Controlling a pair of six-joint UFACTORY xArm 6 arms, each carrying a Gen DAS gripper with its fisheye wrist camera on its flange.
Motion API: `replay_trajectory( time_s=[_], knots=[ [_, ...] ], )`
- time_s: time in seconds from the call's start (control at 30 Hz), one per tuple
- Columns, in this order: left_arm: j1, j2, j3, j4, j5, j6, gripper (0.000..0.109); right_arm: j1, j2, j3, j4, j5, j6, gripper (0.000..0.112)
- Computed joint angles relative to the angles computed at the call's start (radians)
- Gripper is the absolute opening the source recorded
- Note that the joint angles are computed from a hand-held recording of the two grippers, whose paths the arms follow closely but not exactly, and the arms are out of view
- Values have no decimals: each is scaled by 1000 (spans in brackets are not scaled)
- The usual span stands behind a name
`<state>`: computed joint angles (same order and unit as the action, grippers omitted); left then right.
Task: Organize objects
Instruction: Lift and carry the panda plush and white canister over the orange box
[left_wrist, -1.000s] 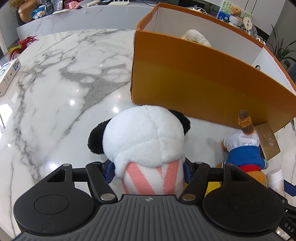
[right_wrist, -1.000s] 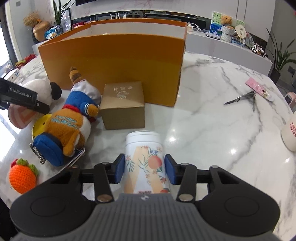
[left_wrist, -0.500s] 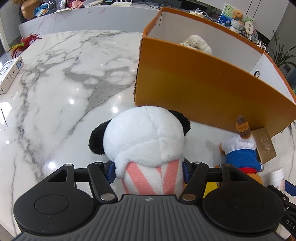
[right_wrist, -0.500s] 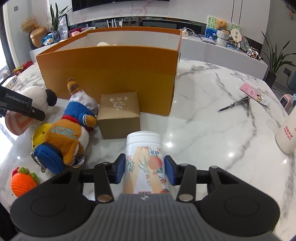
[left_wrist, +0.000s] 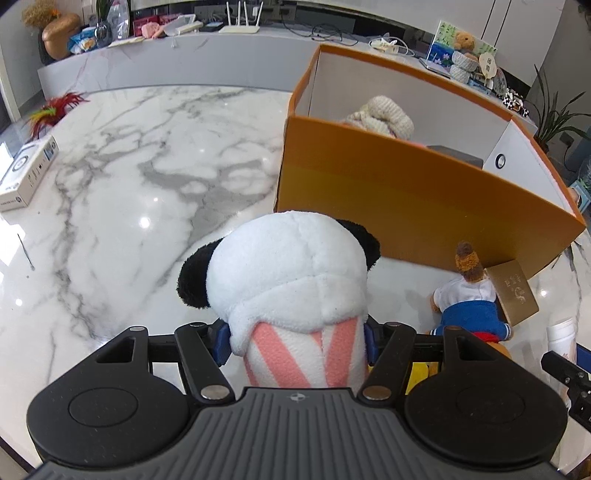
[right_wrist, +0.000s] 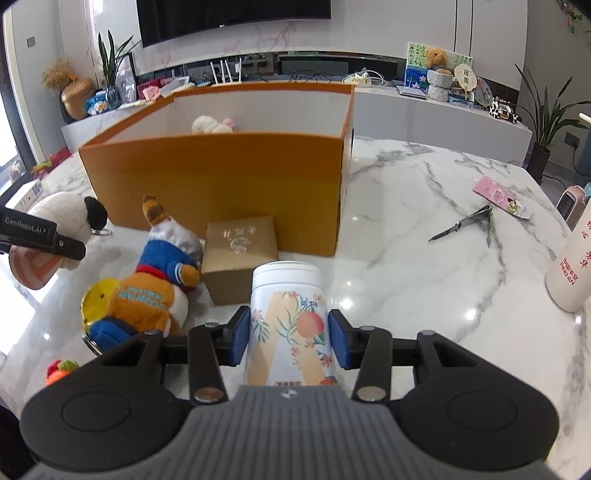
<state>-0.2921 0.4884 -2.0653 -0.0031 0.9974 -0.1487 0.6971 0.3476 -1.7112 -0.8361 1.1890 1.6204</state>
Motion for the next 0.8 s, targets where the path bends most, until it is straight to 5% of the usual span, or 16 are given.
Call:
replay_trajectory(
  time_s=[0.8],
  knots=[
    [-12, -124, 116, -13, -109, 70, 73, 32, -46, 15, -80, -7, 60, 47]
  ],
)
